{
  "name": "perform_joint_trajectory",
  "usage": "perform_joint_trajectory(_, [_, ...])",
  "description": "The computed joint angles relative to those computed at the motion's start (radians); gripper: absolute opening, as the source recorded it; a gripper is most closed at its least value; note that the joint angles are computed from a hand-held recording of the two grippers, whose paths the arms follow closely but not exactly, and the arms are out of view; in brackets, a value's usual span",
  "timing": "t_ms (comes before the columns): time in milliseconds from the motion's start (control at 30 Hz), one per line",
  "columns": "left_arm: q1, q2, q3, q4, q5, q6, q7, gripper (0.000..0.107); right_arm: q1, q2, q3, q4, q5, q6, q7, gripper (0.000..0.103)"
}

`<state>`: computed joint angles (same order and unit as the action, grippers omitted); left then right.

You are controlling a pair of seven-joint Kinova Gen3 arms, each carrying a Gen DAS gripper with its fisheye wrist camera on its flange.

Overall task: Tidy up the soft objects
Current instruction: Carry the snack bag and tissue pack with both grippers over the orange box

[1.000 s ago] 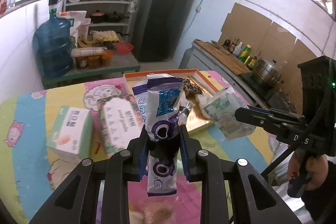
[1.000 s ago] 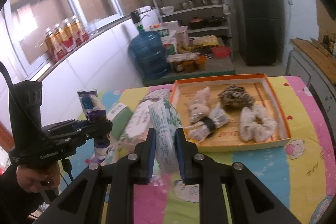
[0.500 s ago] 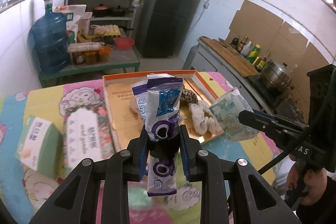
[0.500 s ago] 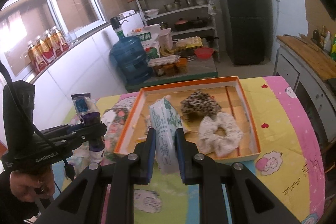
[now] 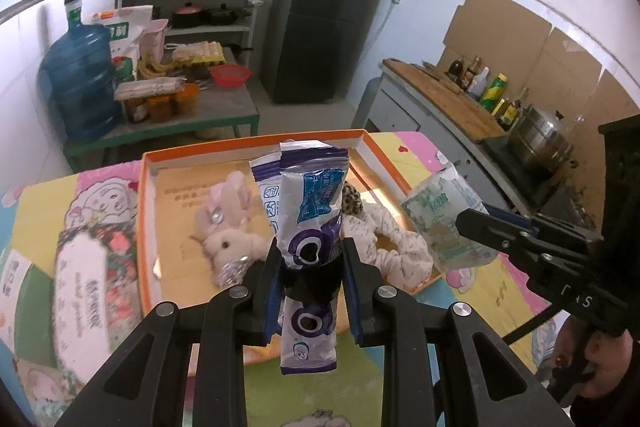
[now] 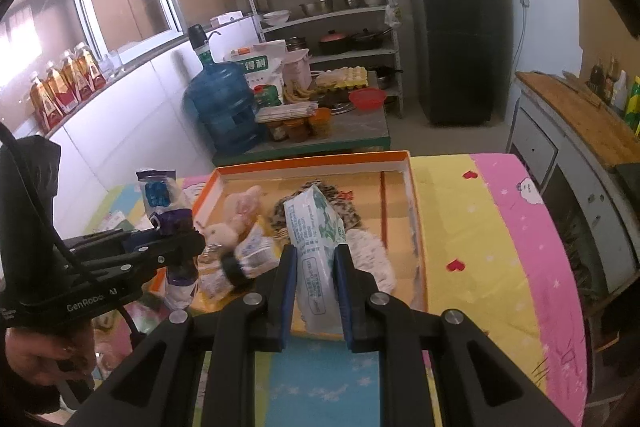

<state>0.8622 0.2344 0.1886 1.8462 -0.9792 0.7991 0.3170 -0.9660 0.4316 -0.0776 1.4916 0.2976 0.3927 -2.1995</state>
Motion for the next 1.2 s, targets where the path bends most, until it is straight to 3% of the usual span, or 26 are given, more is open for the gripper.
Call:
perform_joint_trajectory(667, [-0.021, 0.155, -0.116, -0.148, 0.131, -0.069, -0.248, 0.027, 0.022, 0.112, 0.034, -0.094, -0.030, 0.012, 0.077, 0.020])
perform_joint_trajectory(1200, [-0.007, 0.178, -0.192, -0.111, 0.174, -0.185, -0.267, 0.027, 0.004, 0.175, 0.039, -0.162, -0.019, 0.060, 0.082, 0.020])
